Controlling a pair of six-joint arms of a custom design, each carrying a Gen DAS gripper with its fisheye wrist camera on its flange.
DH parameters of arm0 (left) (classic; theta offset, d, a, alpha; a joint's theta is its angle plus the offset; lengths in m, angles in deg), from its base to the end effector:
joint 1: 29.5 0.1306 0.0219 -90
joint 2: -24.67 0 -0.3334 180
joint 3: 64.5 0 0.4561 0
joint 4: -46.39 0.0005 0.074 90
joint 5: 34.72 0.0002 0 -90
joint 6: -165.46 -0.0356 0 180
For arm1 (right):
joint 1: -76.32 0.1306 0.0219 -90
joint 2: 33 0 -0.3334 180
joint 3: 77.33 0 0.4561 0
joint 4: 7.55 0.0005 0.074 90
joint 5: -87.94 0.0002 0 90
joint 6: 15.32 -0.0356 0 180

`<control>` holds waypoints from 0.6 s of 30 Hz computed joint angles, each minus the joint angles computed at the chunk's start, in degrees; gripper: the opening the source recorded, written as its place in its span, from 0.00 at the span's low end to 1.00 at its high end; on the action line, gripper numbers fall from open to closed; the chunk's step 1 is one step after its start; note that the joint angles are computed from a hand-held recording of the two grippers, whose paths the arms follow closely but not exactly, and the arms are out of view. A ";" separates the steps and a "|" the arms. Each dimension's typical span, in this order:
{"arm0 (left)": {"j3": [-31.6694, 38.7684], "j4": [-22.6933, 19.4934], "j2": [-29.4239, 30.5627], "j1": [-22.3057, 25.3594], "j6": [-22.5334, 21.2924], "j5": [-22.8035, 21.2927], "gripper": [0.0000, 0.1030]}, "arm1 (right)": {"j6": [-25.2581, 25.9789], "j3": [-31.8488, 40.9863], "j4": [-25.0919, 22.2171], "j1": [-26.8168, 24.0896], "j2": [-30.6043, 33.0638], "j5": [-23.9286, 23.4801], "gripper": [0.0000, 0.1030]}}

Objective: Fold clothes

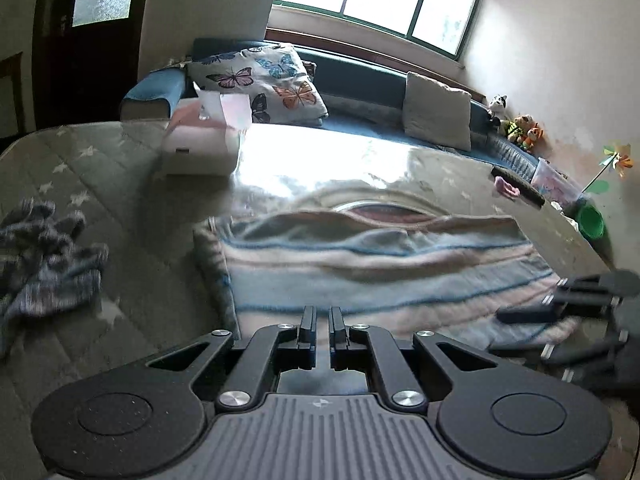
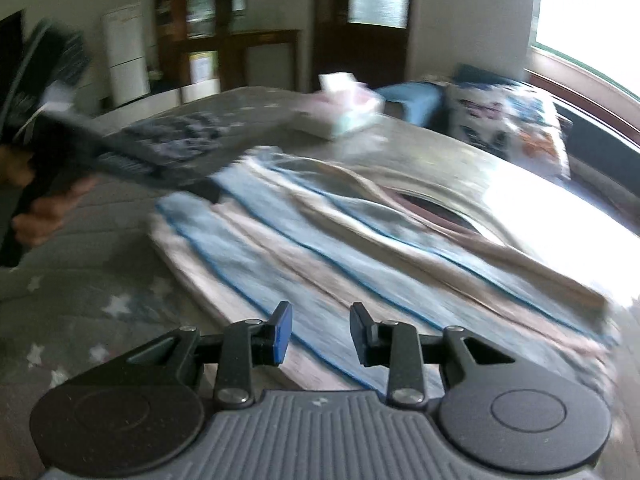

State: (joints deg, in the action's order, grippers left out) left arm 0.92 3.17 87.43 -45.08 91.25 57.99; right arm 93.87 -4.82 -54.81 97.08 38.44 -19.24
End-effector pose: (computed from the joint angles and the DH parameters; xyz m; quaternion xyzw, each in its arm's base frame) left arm 0.3924 -0.1117 0.3768 0.0082 0.9081 -0.1337 0.3967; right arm 0.4139 0.1676 0.3771 -0.3658 0.8432 0.1436 0.3670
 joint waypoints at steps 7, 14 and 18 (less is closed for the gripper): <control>-1.92 -1.07 -1.81 -0.84 0.78 -1.54 0.06 | -4.24 -2.82 1.42 -8.82 -2.94 3.87 0.30; -2.33 -1.42 -2.57 -0.96 2.33 -2.35 0.07 | -5.46 -3.31 1.26 -13.79 -2.36 4.42 0.30; -2.37 -0.56 -3.36 -1.31 2.65 -4.89 0.07 | -5.81 -2.56 3.48 -13.30 -1.60 4.72 0.30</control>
